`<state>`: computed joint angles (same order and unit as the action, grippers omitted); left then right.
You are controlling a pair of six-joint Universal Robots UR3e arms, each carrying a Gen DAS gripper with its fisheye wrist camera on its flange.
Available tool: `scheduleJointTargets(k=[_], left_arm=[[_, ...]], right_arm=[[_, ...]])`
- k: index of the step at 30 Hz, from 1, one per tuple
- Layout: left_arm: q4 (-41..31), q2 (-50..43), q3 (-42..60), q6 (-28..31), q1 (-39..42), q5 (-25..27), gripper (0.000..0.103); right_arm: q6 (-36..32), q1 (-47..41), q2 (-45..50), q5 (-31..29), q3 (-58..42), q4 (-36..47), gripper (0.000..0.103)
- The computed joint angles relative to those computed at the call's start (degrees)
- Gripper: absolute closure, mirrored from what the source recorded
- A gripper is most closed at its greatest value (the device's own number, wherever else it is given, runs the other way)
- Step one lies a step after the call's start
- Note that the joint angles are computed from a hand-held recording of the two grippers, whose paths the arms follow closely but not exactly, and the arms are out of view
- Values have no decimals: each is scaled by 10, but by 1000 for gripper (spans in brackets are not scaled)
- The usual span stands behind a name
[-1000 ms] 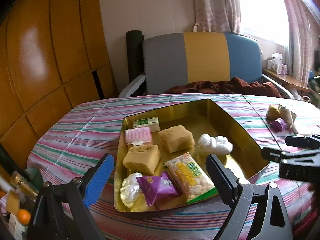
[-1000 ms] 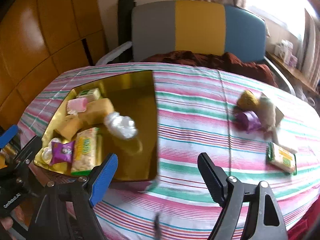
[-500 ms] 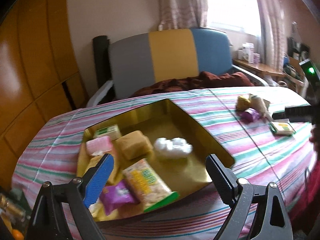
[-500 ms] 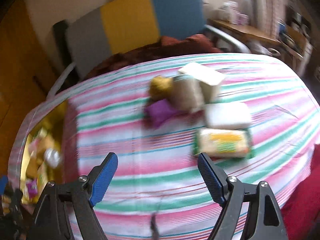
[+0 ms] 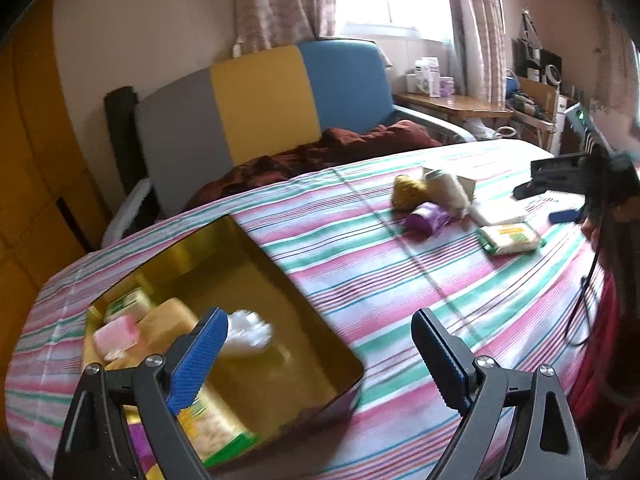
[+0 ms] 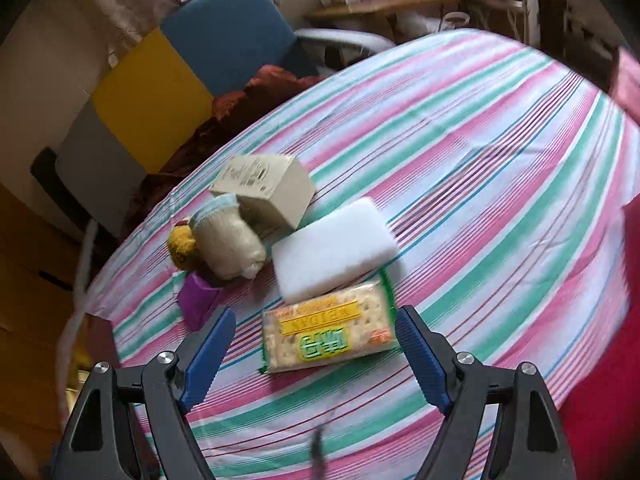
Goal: Organize objects
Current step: 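Withdraw both tools from the tray and move them back to the pile, then grasp a second purple packet with the left tool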
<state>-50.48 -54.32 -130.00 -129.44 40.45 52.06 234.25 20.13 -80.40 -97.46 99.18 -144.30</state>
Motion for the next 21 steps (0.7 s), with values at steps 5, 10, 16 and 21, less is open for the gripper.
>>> scheduleJointTargets(k=[5,10,16,21], left_arm=[[77,-138,75,-112,-125,66,9],[84,-256,170,-193,-213,98,10],[41,-411,324,-283,-294,130,17],[-26,-540,469,-364,-344,139,23]], right_arm=[[1,-6,-2,29,18,-35,20],[-2,-16,-5,53,34,-63,20],[-6,-26,-9,78,49,-85,20],[-12,-30,-6,96,53,-97,19]])
